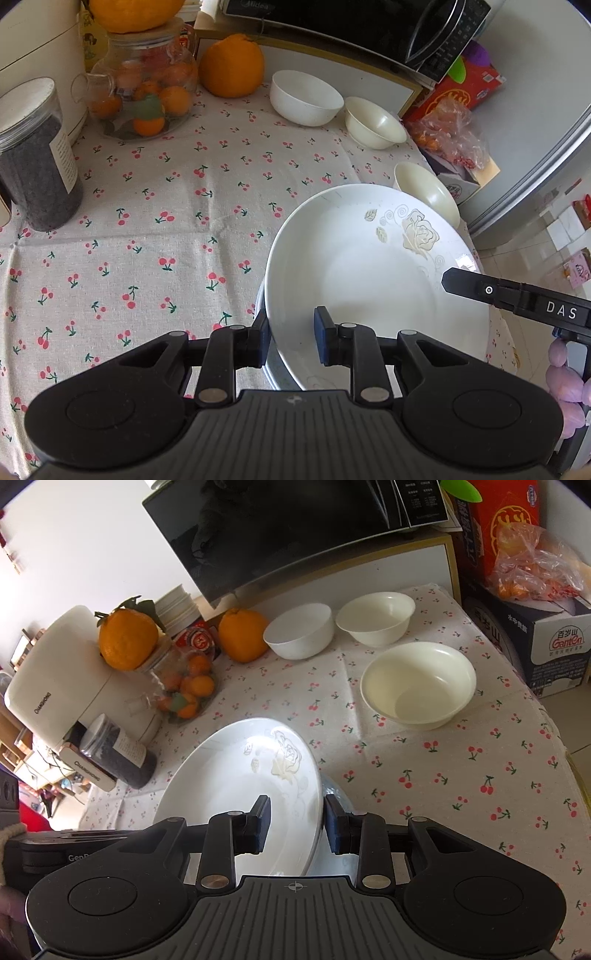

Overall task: Organize plates and bowls
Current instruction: 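Carry the white flower-print plate over the blue plates and lower it with both grippers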

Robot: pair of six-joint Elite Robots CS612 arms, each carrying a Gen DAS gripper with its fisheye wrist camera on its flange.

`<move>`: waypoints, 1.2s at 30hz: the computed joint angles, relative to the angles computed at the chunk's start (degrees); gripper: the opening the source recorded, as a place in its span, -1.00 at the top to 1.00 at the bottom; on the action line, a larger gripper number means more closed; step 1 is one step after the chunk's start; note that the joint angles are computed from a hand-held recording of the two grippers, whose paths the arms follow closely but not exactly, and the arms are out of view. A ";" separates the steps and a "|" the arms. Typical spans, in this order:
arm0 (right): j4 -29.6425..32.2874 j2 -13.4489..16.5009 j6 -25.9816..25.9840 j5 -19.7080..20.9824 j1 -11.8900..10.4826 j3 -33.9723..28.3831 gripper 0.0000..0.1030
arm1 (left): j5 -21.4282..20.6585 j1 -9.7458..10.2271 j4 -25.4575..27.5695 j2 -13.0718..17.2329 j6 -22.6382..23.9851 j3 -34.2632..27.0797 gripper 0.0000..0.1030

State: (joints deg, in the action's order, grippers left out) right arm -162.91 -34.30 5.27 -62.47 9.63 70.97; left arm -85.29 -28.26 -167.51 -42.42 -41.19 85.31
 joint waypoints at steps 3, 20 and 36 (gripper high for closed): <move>0.73 0.01 -0.34 -0.80 -0.01 -0.03 0.41 | 0.13 -0.19 0.74 0.15 0.53 -0.35 0.57; 4.96 0.39 -1.43 -3.72 0.38 -0.98 0.41 | 2.68 -1.14 4.27 0.44 3.07 -1.33 0.56; 6.18 0.92 -3.96 -6.52 0.99 -1.54 0.41 | 4.54 -1.61 6.00 0.81 4.87 -2.00 0.55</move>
